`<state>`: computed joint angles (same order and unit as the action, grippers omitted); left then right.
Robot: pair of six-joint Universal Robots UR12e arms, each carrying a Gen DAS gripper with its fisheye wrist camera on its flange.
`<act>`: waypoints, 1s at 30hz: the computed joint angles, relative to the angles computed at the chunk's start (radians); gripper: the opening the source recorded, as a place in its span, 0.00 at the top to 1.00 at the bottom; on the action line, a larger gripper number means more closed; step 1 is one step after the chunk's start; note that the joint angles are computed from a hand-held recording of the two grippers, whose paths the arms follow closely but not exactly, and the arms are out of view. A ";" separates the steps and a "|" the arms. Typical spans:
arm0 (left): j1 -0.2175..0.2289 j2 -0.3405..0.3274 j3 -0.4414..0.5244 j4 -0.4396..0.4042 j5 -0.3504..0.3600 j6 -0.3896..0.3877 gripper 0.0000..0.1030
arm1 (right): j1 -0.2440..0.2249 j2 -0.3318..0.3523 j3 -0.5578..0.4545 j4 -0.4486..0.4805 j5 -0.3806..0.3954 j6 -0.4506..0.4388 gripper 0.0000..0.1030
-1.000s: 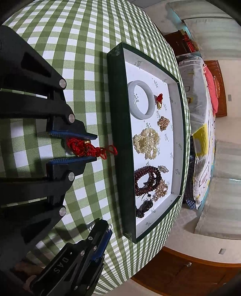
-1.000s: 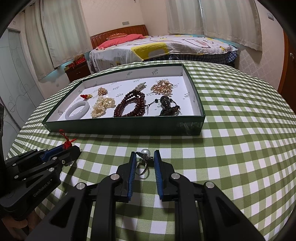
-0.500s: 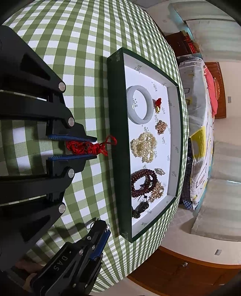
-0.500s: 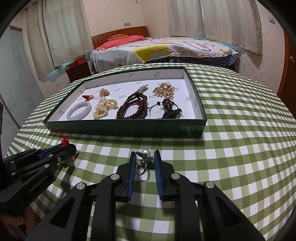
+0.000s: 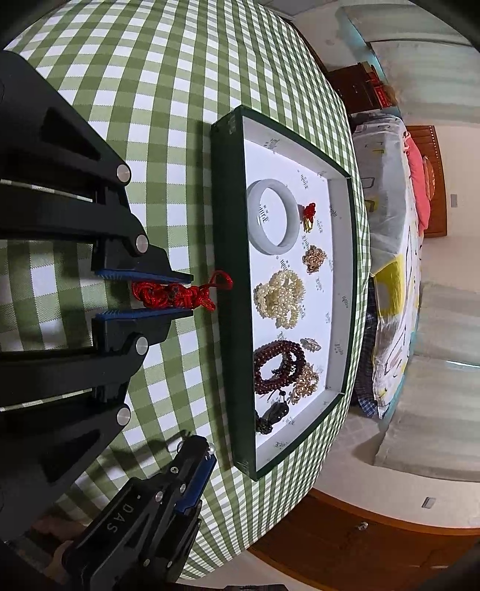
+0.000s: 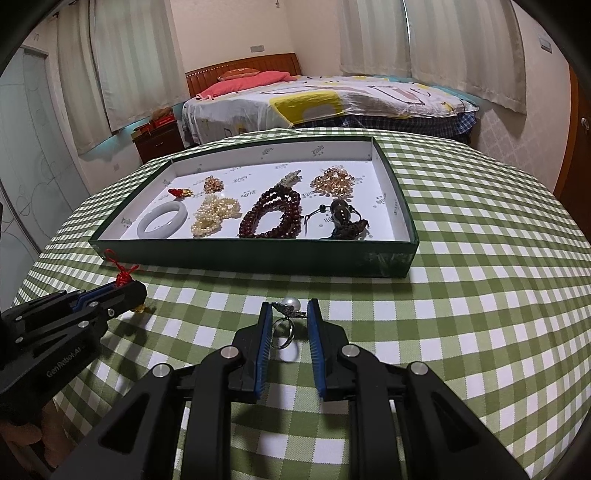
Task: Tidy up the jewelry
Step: 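Carry the pearl ring over the box with the right tool while the left tool carries the tassel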
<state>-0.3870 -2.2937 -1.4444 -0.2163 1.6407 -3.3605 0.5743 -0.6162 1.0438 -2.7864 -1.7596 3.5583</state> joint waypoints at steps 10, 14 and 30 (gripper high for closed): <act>-0.001 0.010 -0.003 0.036 -0.001 0.012 0.88 | -0.003 -0.011 0.008 -0.026 0.000 -0.001 0.80; 0.002 0.014 0.001 0.052 -0.009 0.011 0.88 | -0.003 -0.012 0.001 -0.036 0.000 -0.004 0.80; 0.017 -0.032 0.130 0.115 -0.010 0.028 0.88 | -0.014 0.049 -0.171 -0.064 -0.045 -0.082 0.80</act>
<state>-0.3697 -2.3260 -1.3142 -0.1012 1.6309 -3.3329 0.5607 -0.5674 0.8724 -2.8500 -1.8042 3.4761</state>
